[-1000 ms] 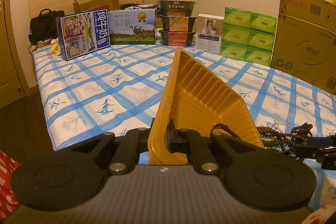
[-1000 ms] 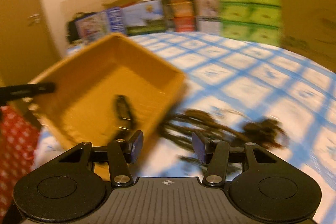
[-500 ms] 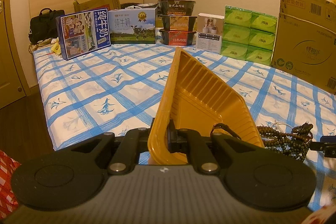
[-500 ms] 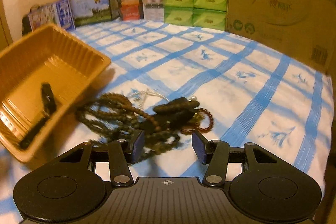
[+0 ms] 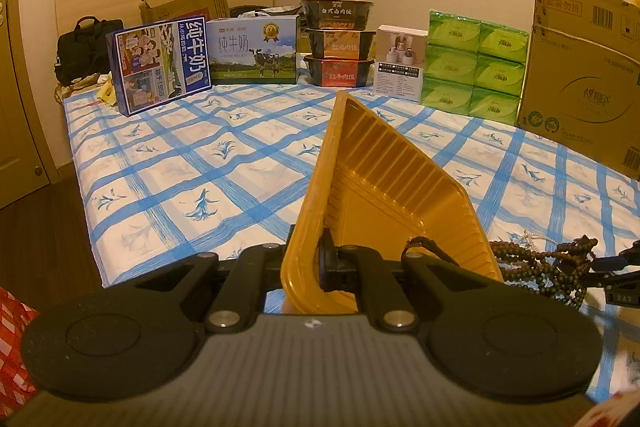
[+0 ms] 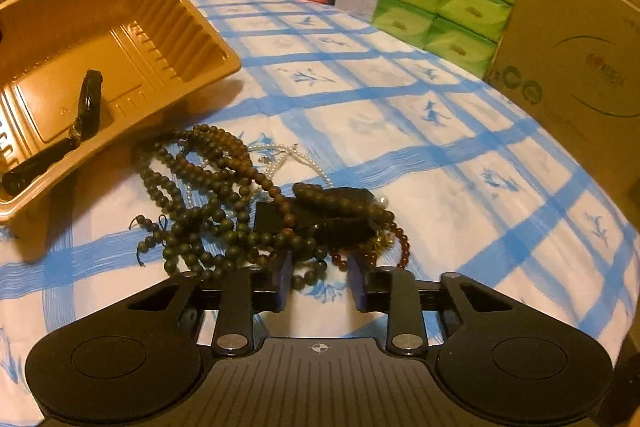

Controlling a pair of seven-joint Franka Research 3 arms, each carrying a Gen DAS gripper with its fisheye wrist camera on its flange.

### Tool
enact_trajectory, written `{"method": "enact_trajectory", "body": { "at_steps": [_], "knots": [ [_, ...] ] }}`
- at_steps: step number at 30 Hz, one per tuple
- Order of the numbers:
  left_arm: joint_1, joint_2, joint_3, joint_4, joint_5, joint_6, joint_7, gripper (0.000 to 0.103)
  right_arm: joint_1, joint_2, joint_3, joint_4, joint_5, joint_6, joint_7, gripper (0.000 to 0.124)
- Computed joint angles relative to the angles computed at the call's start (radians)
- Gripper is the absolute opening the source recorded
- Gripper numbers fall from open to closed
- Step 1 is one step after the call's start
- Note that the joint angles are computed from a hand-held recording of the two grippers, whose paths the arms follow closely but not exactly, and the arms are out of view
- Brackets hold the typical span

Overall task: Organize jewelry
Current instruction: 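Grasp a dark bead strand with the right gripper and lift it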

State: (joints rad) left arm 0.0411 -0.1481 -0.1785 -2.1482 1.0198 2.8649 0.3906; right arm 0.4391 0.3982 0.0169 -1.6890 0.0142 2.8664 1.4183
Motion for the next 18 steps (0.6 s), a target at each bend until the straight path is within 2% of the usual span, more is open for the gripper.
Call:
{"method": "enact_trajectory", "body": {
  "at_steps": [4, 5, 7, 11, 18],
  "knots": [
    [0.0, -0.002, 0.003, -0.002, -0.009, 0.002, 0.011, 0.006, -0.026, 0.017, 0.031, 0.016, 0.028, -0.01, -0.066, 0.021],
    [0.0, -0.003, 0.002, -0.003, -0.01, 0.002, 0.011, 0.006, -0.021, 0.016, 0.026, 0.016, 0.03, -0.011, -0.061, 0.008],
    [0.002, -0.002, 0.0, -0.001, -0.004, 0.001, 0.007, 0.006, 0.0, 0.007, 0.003, 0.012, 0.012, -0.011, -0.035, 0.007],
    [0.003, -0.003, 0.001, -0.002, -0.002, 0.003, 0.009, 0.006, 0.008, -0.038, 0.005, -0.032, 0.011, 0.036, -0.021, 0.007],
    [0.004, -0.006, 0.001, -0.003, 0.0, 0.001, 0.019, 0.006, -0.053, -0.127, 0.11, -0.075, 0.148, 0.14, -0.14, 0.007]
  ]
}}
